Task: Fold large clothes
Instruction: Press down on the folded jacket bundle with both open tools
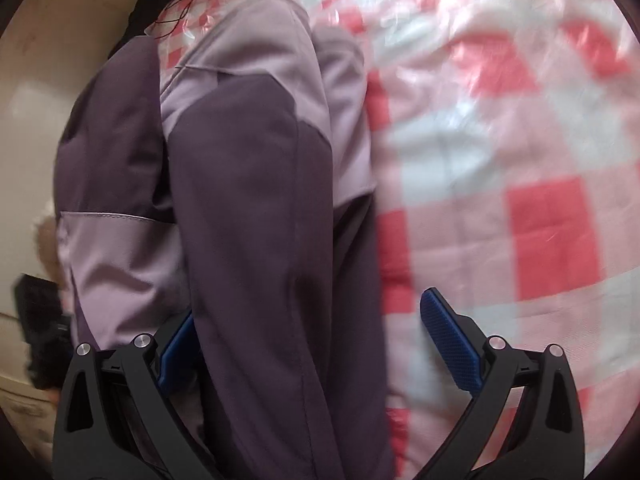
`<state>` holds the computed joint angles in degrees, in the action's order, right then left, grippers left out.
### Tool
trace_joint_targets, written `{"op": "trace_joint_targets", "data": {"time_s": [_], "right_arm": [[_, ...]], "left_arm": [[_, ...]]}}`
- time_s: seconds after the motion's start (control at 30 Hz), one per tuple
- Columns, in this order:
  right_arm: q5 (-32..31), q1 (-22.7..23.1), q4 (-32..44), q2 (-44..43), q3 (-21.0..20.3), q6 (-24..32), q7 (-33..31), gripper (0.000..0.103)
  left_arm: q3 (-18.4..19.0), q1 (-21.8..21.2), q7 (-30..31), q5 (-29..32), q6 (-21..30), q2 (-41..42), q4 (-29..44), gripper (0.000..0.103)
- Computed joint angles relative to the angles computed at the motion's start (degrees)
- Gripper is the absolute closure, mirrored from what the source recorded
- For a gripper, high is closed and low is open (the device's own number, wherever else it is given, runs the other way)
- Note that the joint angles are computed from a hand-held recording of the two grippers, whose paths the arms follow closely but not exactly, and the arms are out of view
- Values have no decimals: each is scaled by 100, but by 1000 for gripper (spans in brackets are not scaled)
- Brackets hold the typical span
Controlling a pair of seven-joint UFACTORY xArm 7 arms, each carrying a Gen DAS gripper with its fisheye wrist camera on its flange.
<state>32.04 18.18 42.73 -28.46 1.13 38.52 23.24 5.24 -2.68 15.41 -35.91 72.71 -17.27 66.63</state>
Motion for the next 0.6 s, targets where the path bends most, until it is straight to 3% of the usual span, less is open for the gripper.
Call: {"op": "trace_joint_targets", "data": {"time_s": [0.07,0.17,0.3,0.43,0.6], "right_arm": [[81,-21,-276,-251,-4,-155,24,7],[-340,-271,-669,-867,242,-185,536,7],[-777,-396,-994,-1429,217,-4,943,7],[-1180,-454,-700,-1362,236,297,1038,7],[-113,529,-241,-201,-62,-666,338,6]], "left_arm": [[-113,-124,285,98,10,-103,85,6],[-312,-347,545,351,38,-190,228,6],[-587,-499,215,796,58,-71,296,5],[-280,-476,102,336,175,40,272,5],[-250,-338,233,570,56,-222,176,5]]}}
